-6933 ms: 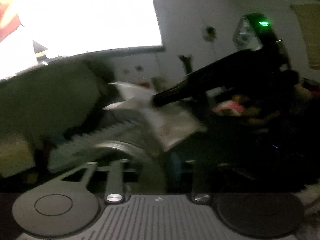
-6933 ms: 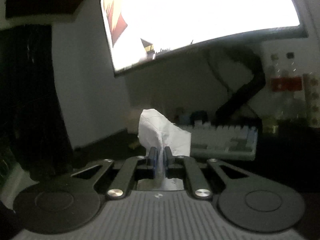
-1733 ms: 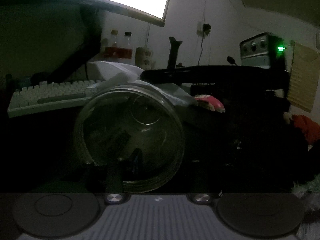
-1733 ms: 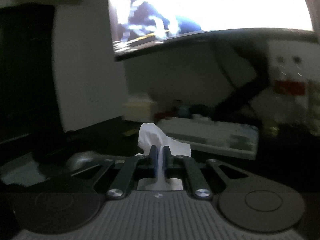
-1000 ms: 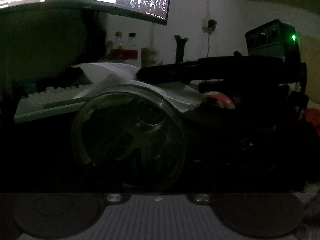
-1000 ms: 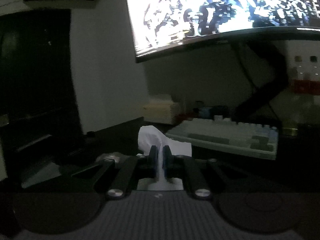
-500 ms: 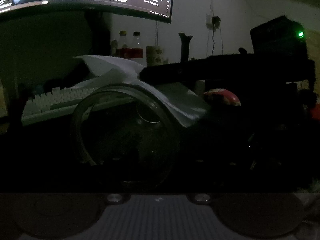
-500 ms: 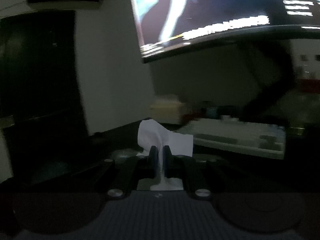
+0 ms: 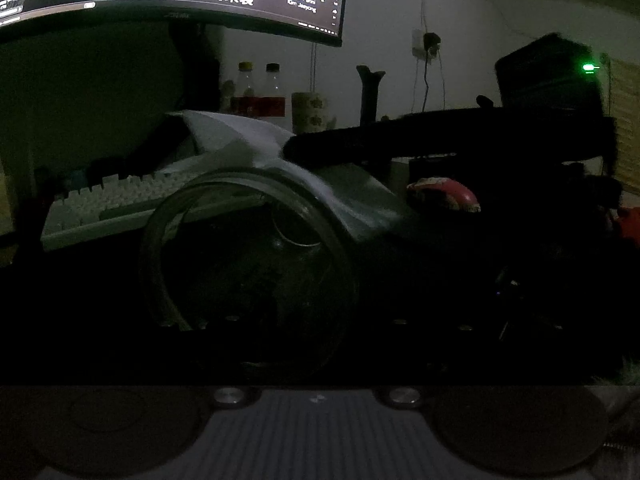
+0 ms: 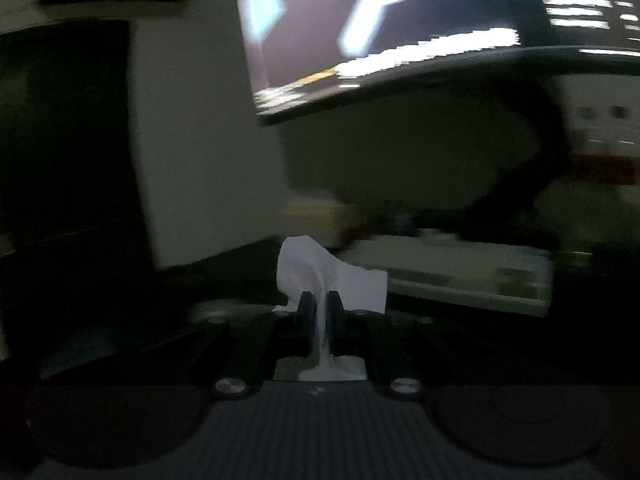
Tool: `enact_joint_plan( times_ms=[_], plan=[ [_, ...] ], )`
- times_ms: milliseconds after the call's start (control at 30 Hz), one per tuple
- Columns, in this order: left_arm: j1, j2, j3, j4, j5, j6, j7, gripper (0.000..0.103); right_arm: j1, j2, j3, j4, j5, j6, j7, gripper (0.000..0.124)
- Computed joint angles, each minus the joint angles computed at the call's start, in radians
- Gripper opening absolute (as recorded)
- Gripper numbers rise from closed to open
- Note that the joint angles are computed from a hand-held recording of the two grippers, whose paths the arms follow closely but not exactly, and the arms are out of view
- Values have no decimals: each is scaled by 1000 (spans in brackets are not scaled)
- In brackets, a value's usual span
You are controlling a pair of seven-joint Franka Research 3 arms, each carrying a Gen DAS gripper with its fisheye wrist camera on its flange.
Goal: Clean container
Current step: 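Rub the white tissue along the jar's outer wall with the right tool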
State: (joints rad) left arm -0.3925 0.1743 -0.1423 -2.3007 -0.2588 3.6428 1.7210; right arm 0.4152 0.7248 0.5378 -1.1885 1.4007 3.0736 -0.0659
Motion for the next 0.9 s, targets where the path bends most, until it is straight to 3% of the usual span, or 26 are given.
enact_joint_plan(
  times_ms=[67,133,233,367,433,533,600,800,900],
  plan=[
    [-3,1,2,2,-6,0,5,40,10,17,0,22,5,40,1,9],
    [3,2,0,3,7,0,-4,42,-3,11,17,11,10,25,-13,9],
    [4,5,0,5,17,2,-7,47,-41,-21,39,-42,45,-72,-65,9],
    [-4,6,3,5,11,3,14,52,-36,-52,5,-75,73,-159,-85,9],
    [-4,4,4,4,6,4,16,53,-9,-47,-28,-55,90,-122,-71,9],
    [-11,4,8,4,-19,6,29,54,48,-3,-54,22,110,15,-96,9],
    [-10,6,7,6,-24,8,31,56,41,-3,-41,20,118,17,-102,9],
    [-19,14,9,13,-43,16,53,56,0,-56,-33,-68,163,-170,-175,9],
    [-10,14,5,8,-27,22,41,56,29,-39,-67,-32,183,-133,-155,9]
  ],
)
